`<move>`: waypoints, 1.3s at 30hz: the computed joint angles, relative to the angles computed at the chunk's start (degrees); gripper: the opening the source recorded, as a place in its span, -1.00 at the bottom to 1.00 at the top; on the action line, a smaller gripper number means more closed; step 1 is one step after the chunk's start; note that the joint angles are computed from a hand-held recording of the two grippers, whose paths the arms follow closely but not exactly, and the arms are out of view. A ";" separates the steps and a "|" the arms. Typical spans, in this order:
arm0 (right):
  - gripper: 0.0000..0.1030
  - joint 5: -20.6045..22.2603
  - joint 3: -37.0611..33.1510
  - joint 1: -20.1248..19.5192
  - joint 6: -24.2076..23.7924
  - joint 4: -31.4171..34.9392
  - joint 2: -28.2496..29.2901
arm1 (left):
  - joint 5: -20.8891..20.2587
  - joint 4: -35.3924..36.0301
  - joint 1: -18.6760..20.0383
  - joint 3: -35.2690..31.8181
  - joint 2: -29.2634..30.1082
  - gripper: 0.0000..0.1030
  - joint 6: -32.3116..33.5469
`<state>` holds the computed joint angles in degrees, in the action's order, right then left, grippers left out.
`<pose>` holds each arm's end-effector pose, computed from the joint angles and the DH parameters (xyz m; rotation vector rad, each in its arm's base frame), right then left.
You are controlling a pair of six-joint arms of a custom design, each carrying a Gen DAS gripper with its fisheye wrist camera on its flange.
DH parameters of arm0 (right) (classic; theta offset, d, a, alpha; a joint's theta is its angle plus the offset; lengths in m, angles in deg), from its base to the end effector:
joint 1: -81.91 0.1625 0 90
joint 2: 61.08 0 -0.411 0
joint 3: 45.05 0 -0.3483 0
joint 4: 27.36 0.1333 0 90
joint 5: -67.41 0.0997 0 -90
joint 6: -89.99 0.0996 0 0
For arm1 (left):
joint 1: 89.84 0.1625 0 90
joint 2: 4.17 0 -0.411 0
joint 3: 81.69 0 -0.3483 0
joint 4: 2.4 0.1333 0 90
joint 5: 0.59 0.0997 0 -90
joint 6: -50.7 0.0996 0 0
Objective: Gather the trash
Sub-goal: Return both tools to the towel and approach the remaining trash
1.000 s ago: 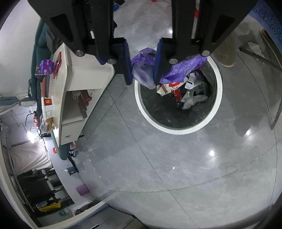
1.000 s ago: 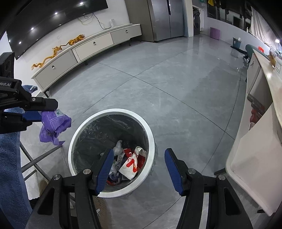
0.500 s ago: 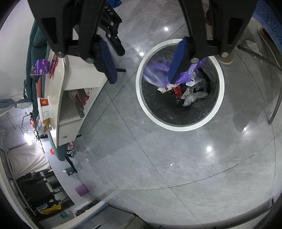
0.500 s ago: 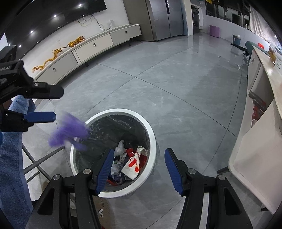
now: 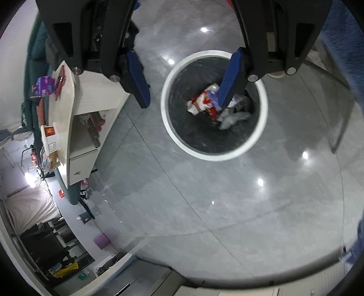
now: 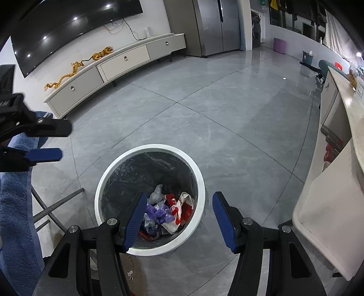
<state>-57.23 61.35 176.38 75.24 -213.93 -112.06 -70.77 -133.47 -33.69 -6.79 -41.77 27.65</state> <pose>0.1221 -0.5777 0.1990 0.1218 -2.3765 0.8176 -0.2558 -0.6813 0.1153 0.2520 2.8401 -0.3198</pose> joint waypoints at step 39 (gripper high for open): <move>0.15 25.29 -47.04 26.83 -12.56 42.33 33.15 | 17.78 -12.40 14.93 38.61 -59.02 0.12 0.98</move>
